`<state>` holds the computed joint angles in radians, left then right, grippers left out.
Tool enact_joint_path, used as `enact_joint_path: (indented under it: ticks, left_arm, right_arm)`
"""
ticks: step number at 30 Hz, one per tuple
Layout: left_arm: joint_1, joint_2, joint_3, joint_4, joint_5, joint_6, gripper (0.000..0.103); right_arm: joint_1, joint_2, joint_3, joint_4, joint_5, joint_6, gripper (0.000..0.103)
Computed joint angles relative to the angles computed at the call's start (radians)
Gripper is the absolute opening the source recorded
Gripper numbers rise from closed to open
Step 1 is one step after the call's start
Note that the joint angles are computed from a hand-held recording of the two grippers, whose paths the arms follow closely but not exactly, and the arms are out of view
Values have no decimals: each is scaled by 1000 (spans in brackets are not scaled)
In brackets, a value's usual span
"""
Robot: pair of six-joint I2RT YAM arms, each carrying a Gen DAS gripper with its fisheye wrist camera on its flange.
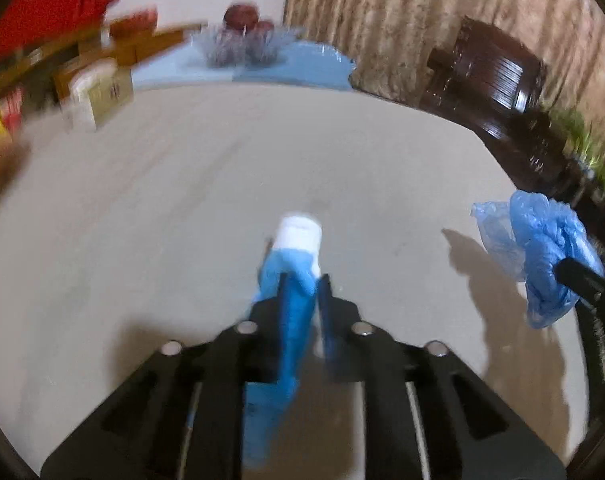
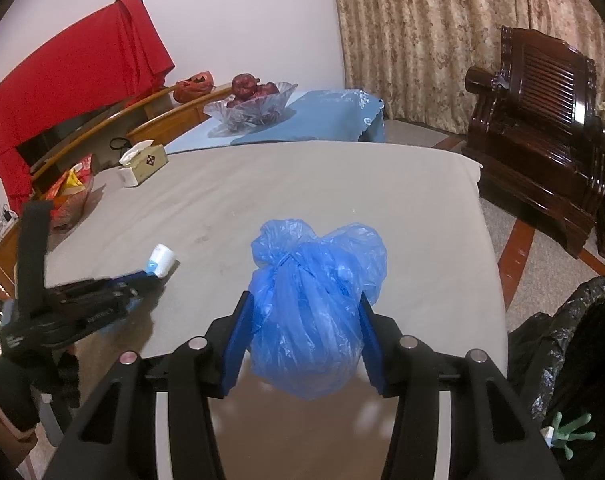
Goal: Collect trash
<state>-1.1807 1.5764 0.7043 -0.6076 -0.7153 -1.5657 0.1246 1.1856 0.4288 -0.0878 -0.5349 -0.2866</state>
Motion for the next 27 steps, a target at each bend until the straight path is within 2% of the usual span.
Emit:
enact_joint_path:
  ticks: [2,6,12,15,17,19,24,27]
  left_arm:
    - [18,-30,-6,35,12,47,10]
    - [32,-23,-16,72,33,64,10]
    - [32,-28,-13,34,31,39,11]
    - [49,-15,-2,8,35,60,14]
    - [79,3,-8,0,78,65,11]
    - [98,-20,-76,78,116,57,13]
    - [71,-42,-95,62,92,29,2]
    - [61,-68,-122,80,84,5,2]
  right_arm:
    - [-6,-11,-2,-2,-7,-1,49]
    - [-12,-26,-7,-10,-12,-5,49]
    - [-14,-23,-5,-12,-14,0,49]
    - [-13,-27,-9,-9,-14,6,49]
    - [-10,-32,-10,-7,-13,11,49]
    - [-10,-28,-5,-10,-14,9,49]
    - [2,-19,1,-17,-5,7,49]
    - [19,-25,4,-17,5,10,49]
